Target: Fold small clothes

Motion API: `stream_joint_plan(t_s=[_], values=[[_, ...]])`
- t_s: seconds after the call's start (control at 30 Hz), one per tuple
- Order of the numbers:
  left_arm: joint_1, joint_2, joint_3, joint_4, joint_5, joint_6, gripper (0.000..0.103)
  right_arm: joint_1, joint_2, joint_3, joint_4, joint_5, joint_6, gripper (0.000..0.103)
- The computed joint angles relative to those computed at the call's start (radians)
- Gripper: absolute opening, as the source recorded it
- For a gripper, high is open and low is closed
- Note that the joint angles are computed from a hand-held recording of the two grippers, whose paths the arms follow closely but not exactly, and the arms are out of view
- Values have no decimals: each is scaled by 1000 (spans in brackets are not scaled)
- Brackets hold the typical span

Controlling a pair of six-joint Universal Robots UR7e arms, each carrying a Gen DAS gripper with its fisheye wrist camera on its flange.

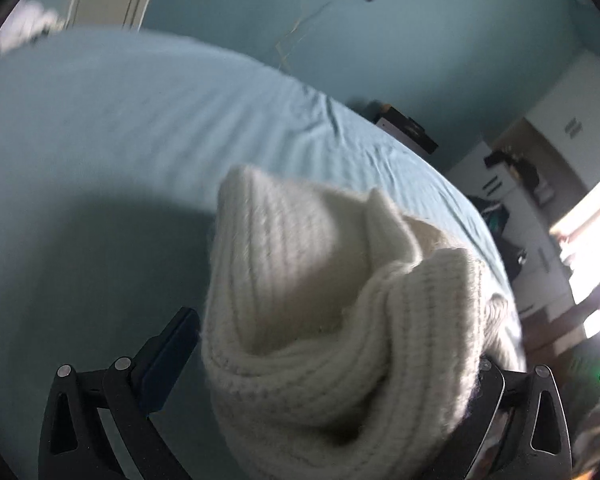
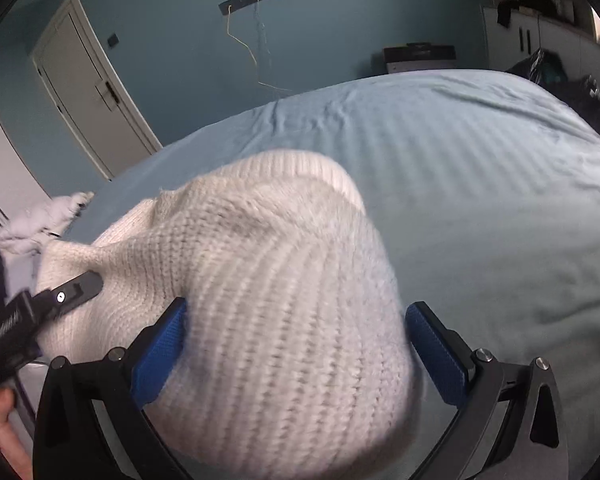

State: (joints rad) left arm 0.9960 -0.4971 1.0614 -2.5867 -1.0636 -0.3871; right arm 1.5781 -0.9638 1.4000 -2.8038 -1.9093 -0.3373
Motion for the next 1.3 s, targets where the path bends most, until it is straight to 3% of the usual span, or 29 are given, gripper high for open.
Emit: stream_joint_plan(t_s=[0.07, 0.1, 0.23, 0.3, 0.4, 0.53, 0.63, 0.7, 0.8, 0.9, 1.03, 1.17, 1.3], values=[[4, -4, 13, 5, -16, -49, 103, 14, -4, 24, -36, -19, -6, 102], [-12, -3, 8, 26, 21, -48, 103, 17, -6, 18, -19, -28, 12, 102], [-130, 3, 20, 53, 327, 146, 103, 42, -23, -14, 80, -76, 128, 102], [-180, -7, 43, 27, 452, 251, 103, 73, -19, -14, 42, -150, 99, 102], [-235, -79, 133, 44, 524, 259, 103, 135, -28, 11, -5, -285, -16, 102], [-294, -228, 247, 286, 508, 15, 103, 214, -135, 133, -71, -365, -124, 102], [-343, -329, 342, 325, 469, -48, 103, 275, -274, 249, -89, -367, -167, 102], [-380, -393, 402, 376, 479, -80, 103, 299, -348, 288, -55, -367, -117, 102], [-416, -448, 459, 387, 503, -84, 103, 320, -475, 311, 163, -310, 41, 102], [-453, -504, 527, 417, 536, -106, 103, 338, -571, 356, 291, -277, 109, 102], [-492, -538, 587, 457, 594, -152, 103, 362, -624, 463, 220, -354, 127, 102], [-509, -545, 618, 430, 623, -125, 103, 337, -644, 541, 169, -352, 141, 102], [-487, -510, 596, 316, 586, -27, 103, 302, -597, 554, 136, -394, 72, 102]])
